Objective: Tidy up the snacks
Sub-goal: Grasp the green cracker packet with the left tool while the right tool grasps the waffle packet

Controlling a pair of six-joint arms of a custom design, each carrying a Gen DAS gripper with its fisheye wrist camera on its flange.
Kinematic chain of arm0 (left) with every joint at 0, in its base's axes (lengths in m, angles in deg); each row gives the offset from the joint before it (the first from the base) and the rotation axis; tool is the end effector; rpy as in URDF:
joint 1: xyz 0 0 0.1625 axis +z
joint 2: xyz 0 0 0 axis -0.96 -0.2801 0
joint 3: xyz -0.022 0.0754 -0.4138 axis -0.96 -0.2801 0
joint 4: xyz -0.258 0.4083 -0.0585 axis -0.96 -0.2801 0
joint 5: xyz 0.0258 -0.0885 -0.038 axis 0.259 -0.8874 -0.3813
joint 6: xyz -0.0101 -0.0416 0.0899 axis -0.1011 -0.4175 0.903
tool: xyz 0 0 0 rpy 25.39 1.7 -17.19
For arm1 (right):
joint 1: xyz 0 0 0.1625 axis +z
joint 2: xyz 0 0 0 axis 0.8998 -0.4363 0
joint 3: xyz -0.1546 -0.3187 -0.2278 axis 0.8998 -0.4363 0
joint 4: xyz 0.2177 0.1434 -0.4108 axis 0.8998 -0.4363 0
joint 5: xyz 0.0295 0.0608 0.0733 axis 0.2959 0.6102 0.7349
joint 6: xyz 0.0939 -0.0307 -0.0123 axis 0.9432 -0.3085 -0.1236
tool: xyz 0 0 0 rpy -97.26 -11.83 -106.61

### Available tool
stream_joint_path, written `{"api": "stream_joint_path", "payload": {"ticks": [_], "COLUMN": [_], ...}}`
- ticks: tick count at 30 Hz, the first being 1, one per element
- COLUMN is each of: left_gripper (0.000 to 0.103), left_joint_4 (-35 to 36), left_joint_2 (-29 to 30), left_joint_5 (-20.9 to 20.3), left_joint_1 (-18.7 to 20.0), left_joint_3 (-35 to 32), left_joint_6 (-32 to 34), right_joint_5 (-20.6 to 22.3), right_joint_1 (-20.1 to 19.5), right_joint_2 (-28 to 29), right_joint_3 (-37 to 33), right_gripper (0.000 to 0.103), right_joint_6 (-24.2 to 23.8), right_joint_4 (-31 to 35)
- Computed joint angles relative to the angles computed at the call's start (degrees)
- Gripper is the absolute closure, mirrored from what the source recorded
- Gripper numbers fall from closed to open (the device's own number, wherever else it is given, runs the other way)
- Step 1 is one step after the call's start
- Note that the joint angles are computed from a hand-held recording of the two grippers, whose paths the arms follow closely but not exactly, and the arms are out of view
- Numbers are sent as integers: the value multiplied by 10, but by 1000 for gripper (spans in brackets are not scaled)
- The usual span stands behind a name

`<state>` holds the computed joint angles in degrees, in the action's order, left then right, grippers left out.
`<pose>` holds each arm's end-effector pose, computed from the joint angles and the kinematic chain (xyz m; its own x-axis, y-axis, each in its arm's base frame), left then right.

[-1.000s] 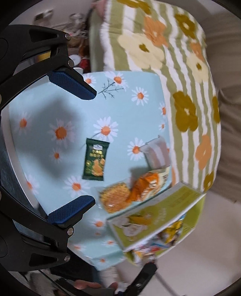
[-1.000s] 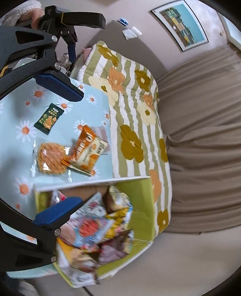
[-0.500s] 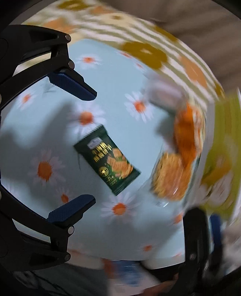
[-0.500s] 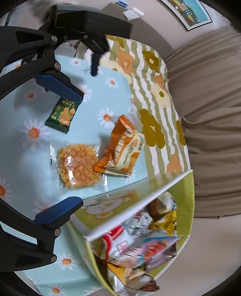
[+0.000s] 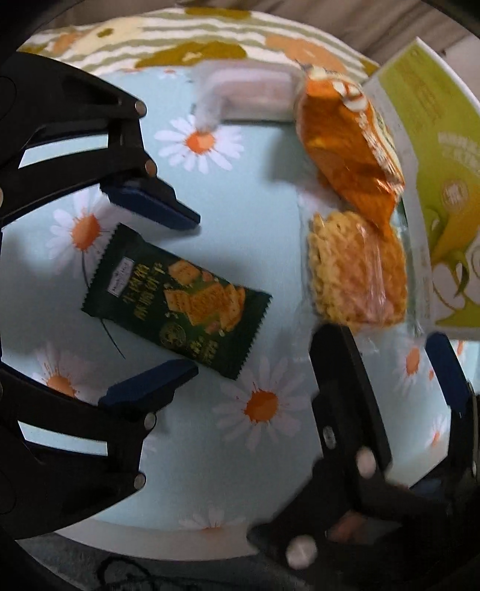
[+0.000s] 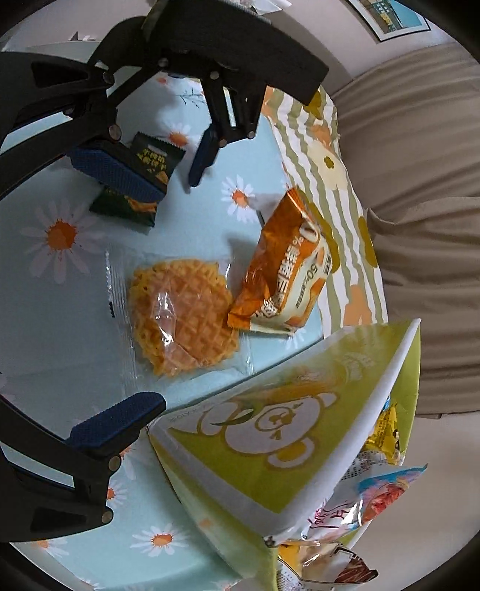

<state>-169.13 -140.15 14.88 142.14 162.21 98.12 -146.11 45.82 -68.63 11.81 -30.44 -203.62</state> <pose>-0.0894 -0.7121 0.1967 0.0181 0.9998 -0.0101 0.8742 -0.0109 0.4854 0.2918 -0.6218 -0.0068 -0.7902 0.1264 0.5997 -0.2877 0.7874 -0.5451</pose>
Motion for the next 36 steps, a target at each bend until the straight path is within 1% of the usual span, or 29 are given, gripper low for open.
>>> {"api": "stream_joint_path", "payload": {"ticks": [1,2,4,6,11,15,18,21,23,26,28,30,32,34,36], "left_gripper": [46,47,54,56,57,57,57,58,57,57,57,57,57,58,58], "left_joint_4": [21,28,33,34,23,33,38,41,35,21,14,7,-4,-9,-16], "left_joint_2": [5,7,8,7,0,6,15,23,25,26,24,21,20,19,13], "left_joint_5": [-7,-9,-12,-14,-11,-17,-15,-13,-12,-9,-13,-15,-15,-13,-12], "left_joint_1": [0,0,0,0,0,6,12,16,17,19,22,22,28,28,28], "left_joint_3": [-10,-13,-17,-17,-8,-30,-53,-70,-72,-69,-70,-68,-66,-67,-63], "left_joint_6": [-4,-2,2,-1,-38,-92,-116,-145,-155,-178,-198,-218,-231,-250,-261], "right_joint_5": [-1,-3,-8,-10,-19,-29,-41,-41,-37,-47,-56,-57,-54,-52,-51], "right_joint_1": [-1,-2,-3,-6,-11,-17,-20,-24,-25,-24,-23,-22,-22,-19,-16], "right_joint_2": [1,3,7,10,18,27,38,41,41,46,46,46,43,41,33], "right_joint_3": [-2,-4,-10,-15,-27,-41,-55,-59,-59,-66,-67,-65,-61,-59,-50], "right_gripper": [1,1,1,1,1,1,1,1,1,2,8,12,15,22,26], "right_joint_6": [-1,-2,-10,-14,-24,-25,-34,-36,-36,-34,-25,-28,-28,-32,-29], "right_joint_4": [0,2,4,6,12,26,38,41,48,60,68,62,63,64,71]}}
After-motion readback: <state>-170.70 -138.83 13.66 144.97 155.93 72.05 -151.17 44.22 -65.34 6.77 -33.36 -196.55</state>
